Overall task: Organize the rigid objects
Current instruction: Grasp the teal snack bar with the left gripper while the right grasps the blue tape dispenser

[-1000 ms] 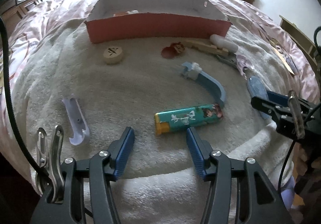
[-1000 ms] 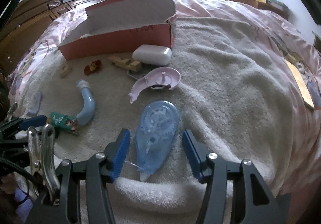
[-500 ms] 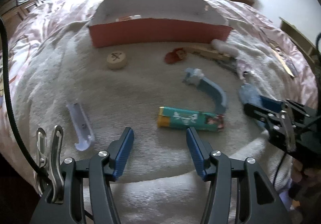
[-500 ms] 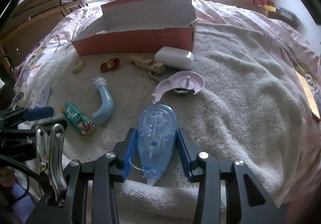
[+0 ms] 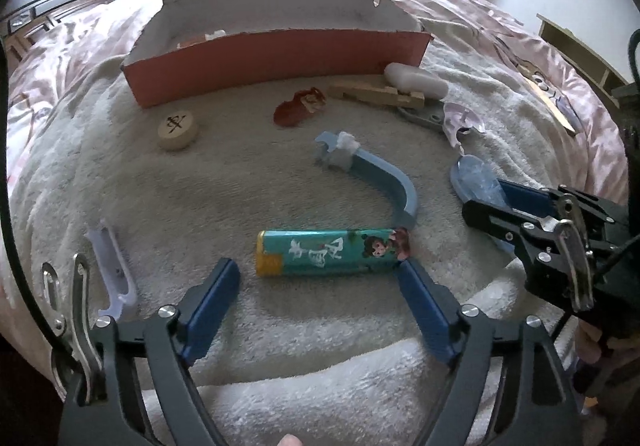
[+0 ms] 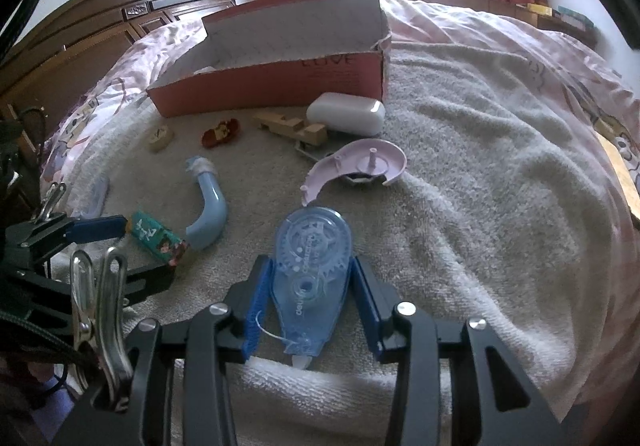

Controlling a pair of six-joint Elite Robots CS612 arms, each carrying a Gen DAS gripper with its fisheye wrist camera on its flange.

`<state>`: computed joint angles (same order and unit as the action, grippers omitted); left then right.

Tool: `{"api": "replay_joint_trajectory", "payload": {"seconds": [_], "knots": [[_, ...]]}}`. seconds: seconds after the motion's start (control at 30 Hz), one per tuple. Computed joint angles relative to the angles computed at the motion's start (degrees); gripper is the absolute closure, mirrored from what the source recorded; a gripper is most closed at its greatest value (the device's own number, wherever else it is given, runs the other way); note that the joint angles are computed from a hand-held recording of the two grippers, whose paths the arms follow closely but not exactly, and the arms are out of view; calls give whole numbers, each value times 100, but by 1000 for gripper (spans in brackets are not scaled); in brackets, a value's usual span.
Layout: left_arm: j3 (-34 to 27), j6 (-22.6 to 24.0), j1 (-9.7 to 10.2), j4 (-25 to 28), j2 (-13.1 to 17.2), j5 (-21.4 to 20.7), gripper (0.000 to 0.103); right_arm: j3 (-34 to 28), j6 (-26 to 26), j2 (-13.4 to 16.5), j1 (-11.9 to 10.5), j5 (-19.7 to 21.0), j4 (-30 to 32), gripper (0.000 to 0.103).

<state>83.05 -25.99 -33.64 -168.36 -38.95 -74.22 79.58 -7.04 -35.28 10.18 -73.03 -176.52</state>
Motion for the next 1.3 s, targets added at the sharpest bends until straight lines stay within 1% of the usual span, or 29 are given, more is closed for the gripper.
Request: {"api": "replay_joint_trajectory", "payload": {"seconds": [0.1,0.23,0.43,0.57,0.83,0.87,0.9,0.93,0.97,1.13,1.3], "knots": [[-59,51,-19,42,28,42,18,4,42,5,-18,74,-24,61],[-152,4,-35,177,71,111,14,15,95,13,-39,161,-61,60],[-218,-392,-23,216,97,122,14,22,142,28,-53,231,-125,60],[-271,-598,-56,356,112,274,14,34,182,35,-60,266,-185,60],[-342,-1068,-72,519,123,372,14,43,213,49,-73,320,-252,60],[-347,-1052,-83,543,124,408,14,46,215,49,-74,324,-257,60],[-352,-991,-96,598,124,462,16,46,215,49,-74,324,-257,60],[-351,-906,-116,664,122,549,20,47,219,48,-74,326,-255,60],[-331,-829,-132,671,116,630,21,44,224,49,-78,339,-250,60],[-193,-706,-116,473,61,545,21,51,230,46,-80,344,-254,60],[-91,-677,-112,378,9,592,21,52,227,44,-76,333,-257,60]]}}
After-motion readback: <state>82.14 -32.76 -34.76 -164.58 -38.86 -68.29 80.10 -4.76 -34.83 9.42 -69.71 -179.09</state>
